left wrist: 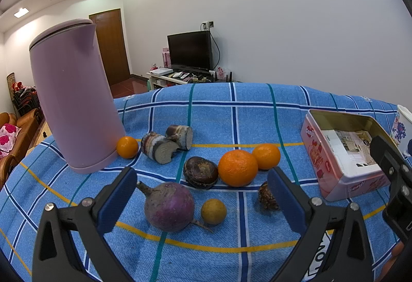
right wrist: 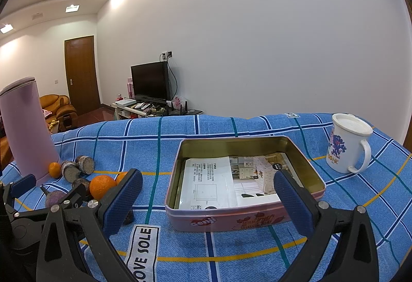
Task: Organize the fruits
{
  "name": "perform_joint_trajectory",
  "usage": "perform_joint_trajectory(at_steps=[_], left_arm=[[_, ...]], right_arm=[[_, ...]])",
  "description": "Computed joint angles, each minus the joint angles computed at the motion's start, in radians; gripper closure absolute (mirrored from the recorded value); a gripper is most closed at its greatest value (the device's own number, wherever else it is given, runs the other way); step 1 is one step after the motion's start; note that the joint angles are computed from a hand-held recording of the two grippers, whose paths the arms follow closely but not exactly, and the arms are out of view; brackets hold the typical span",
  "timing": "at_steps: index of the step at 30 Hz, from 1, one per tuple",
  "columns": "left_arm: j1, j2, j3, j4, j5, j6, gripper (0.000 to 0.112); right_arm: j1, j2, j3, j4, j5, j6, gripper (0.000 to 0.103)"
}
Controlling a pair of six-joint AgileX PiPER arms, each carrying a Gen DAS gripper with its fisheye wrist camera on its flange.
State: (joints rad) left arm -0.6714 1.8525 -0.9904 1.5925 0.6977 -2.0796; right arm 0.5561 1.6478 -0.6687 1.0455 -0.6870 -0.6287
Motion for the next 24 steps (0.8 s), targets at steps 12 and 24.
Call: perform_joint_trajectory(at_steps=[12,24], left_arm=[[0.002,0.013,0.005,0.007,0.008,0.0,0.009],[0.207,-0.062,0.03,-0.096,-0.054,0.181,0.009]], right_arm=[[-0.005,0.002,-0.002,-0.021,0.01,0.014,0.001],[-0.037,-0.009,0.008,-0.25,0.13,0.142,0.015]])
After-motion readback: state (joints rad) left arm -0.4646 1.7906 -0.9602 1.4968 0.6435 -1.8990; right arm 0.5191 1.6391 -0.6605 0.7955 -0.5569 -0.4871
